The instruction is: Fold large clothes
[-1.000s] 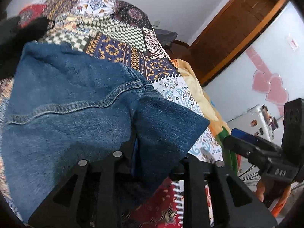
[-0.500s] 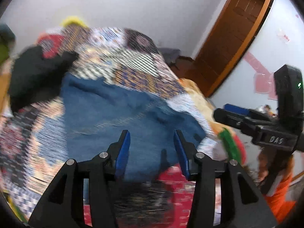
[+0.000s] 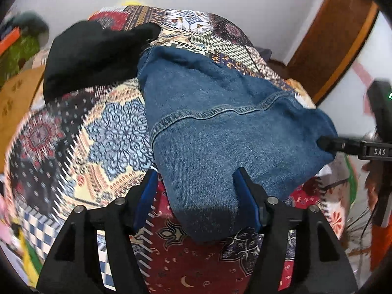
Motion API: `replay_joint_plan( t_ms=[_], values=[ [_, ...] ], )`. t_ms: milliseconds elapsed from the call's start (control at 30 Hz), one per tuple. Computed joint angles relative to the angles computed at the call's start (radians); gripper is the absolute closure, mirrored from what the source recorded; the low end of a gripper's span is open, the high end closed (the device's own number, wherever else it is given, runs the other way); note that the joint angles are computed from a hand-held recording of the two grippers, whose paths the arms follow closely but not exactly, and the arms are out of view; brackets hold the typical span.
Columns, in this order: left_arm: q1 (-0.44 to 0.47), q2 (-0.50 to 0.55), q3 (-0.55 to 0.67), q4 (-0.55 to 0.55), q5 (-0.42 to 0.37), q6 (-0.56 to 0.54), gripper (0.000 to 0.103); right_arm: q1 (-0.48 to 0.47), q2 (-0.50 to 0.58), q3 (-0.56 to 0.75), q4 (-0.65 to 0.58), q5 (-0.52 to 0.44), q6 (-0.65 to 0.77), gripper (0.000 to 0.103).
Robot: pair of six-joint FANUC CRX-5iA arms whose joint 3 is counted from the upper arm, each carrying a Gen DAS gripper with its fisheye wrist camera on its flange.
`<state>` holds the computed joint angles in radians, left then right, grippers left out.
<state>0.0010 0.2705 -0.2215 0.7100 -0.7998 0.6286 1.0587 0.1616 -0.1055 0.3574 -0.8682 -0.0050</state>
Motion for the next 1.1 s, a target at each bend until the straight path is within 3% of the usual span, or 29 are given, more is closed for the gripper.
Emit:
replay_joint_plan(
  t_ms=[233, 333, 467, 600, 700, 933, 1100],
  values=[
    [0.002, 0.0, 0.043, -0.054, -0.041, 0.052, 0.038, 0.017, 0.027, 0.063, 0.03, -0.125, 0.077, 0.02],
    [-0.006, -0.014, 0.064, -0.101, -0.009, 0.075, 0.038, 0.004, 0.049, 0.098, 0.046, -0.15, 0.118, 0.02],
    [-0.002, -0.003, 0.104, -0.099, 0.008, 0.083, 0.038, -0.026, 0.056, 0.118, 0.058, -0.124, 0.169, 0.02],
    [0.005, 0.067, 0.206, -0.119, -0.055, 0.134, 0.037, -0.07, 0.071, 0.145, 0.011, -0.073, 0.227, 0.02],
    [0.008, 0.141, 0.297, -0.134, -0.147, 0.186, 0.037, -0.13, 0.098, 0.194, -0.138, -0.039, 0.341, 0.02],
    [0.016, 0.329, 0.489, -0.116, -0.392, 0.277, 0.037, -0.261, 0.185, 0.291, -0.465, -0.07, 0.547, 0.02],
    [0.022, 0.426, 0.59, -0.087, -0.491, 0.324, 0.032, -0.349, 0.223, 0.332, -0.717, -0.054, 0.703, 0.019]
  ],
)
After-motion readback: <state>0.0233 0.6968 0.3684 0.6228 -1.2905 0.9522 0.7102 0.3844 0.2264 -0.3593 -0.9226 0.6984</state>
